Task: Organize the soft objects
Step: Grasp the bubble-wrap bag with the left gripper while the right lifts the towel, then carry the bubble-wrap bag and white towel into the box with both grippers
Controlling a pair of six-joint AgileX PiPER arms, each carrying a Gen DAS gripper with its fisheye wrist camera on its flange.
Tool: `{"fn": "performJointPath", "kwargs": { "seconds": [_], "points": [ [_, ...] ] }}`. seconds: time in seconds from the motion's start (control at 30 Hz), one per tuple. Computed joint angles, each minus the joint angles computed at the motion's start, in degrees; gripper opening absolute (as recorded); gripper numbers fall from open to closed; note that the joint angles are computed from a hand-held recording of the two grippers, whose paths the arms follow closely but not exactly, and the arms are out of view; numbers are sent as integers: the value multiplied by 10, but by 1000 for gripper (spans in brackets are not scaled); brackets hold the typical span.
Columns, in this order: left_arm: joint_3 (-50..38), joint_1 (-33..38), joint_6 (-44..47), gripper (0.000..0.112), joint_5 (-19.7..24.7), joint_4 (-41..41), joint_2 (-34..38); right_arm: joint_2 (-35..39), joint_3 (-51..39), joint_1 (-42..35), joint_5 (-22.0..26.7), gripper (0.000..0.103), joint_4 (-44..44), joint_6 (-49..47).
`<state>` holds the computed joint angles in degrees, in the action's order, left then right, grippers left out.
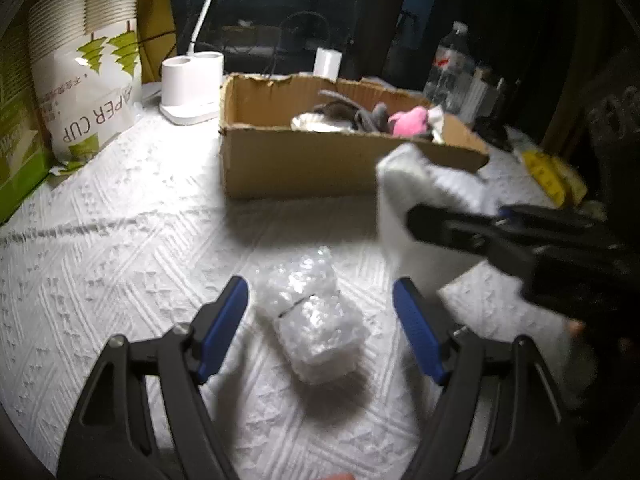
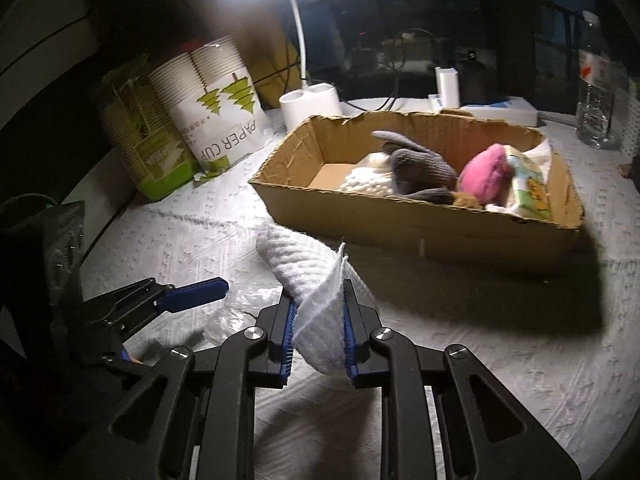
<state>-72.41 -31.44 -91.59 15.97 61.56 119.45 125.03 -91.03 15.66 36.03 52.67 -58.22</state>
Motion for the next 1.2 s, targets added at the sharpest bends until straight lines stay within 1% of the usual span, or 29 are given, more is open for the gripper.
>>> {"fn": "performJointPath", "kwargs": {
  "seconds": [0.07,0.13,0.17,0.2,0.23,0.27,0.33,0.43,0.7,0.9,1.2],
  "points": [
    [-19,-4,40,76,15,-34,15,-3,5,-8,1,21,9,-10],
    [-34,-10,60,75,32,-46,25,-5,7,-16,3,21,15,-16],
    [-35,-12,58,69,34,-41,26,-6,7,-19,4,21,18,-18],
    [-41,-14,74,62,39,-53,30,-8,8,-23,6,21,22,-24],
    [-51,-15,102,52,45,-77,35,-10,9,-25,7,21,25,-28],
    [-58,-16,112,48,52,-85,39,-11,10,-28,7,21,29,-33],
    [-58,-17,111,45,54,-85,40,-15,13,-32,8,21,38,-43],
    [-55,-19,111,44,50,-83,36,-20,17,-37,9,21,42,-49],
    [-64,-33,106,43,73,-67,13,-43,26,-48,8,21,56,-68],
    [-85,-35,139,43,87,-77,2,-56,27,-54,7,21,62,-75],
    [-108,-30,142,43,92,-57,-15,-63,4,-61,8,21,59,-71]
  ]
}}
